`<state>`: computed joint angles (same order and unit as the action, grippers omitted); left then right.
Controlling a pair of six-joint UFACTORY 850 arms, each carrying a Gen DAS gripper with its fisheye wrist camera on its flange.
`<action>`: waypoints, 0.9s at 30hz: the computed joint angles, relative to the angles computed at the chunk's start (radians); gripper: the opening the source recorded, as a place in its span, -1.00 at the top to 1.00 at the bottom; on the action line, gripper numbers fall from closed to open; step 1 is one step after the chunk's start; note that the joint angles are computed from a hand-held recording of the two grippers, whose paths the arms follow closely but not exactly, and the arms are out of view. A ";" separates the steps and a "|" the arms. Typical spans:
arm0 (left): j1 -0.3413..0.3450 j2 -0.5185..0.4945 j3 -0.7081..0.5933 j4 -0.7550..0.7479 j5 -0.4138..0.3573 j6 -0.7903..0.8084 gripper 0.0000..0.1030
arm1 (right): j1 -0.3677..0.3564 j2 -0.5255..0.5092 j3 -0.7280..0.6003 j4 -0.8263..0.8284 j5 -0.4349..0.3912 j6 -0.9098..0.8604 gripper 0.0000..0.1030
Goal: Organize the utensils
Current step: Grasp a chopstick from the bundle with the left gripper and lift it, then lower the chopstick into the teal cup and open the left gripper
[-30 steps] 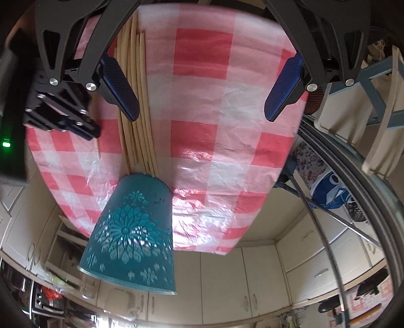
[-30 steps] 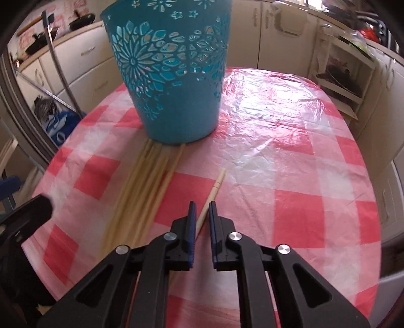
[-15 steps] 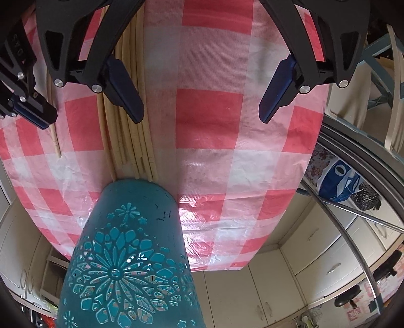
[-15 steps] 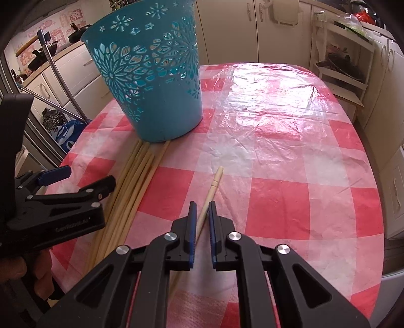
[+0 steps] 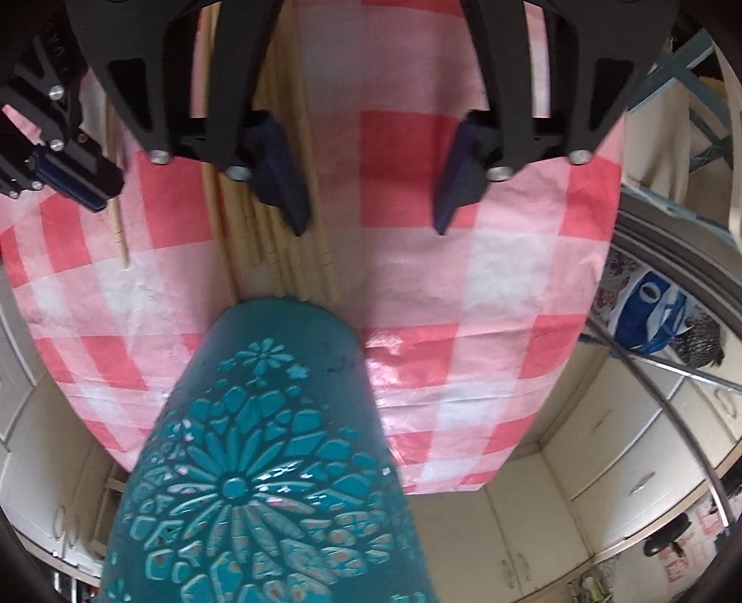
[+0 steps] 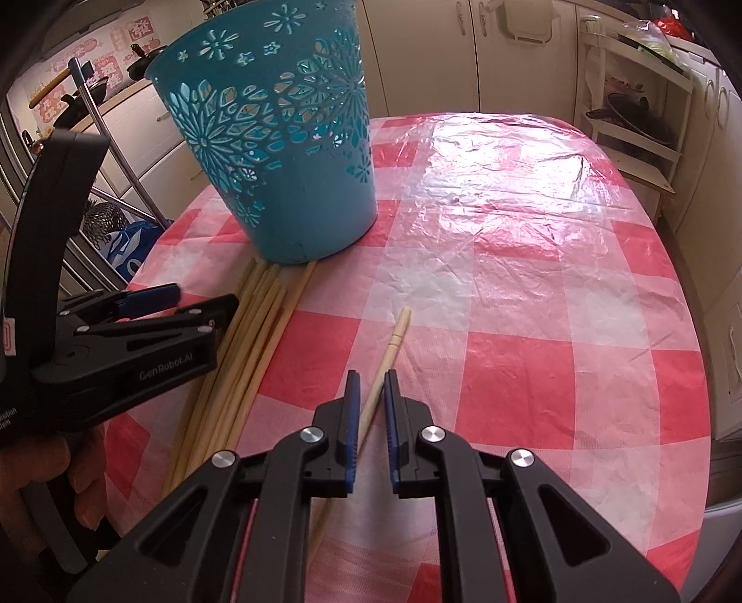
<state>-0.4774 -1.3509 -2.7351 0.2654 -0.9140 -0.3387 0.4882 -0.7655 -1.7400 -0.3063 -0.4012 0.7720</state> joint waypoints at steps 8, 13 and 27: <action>0.017 0.222 0.368 -0.162 0.192 0.100 0.91 | 0.000 -0.003 -0.007 0.022 -0.006 -0.014 0.78; 0.064 0.533 0.791 -0.492 0.533 0.315 0.91 | -0.013 0.003 0.004 0.113 0.017 -0.067 0.75; 0.017 0.384 0.421 -1.447 1.054 1.221 0.91 | -0.007 -0.001 -0.002 0.105 0.021 -0.054 0.59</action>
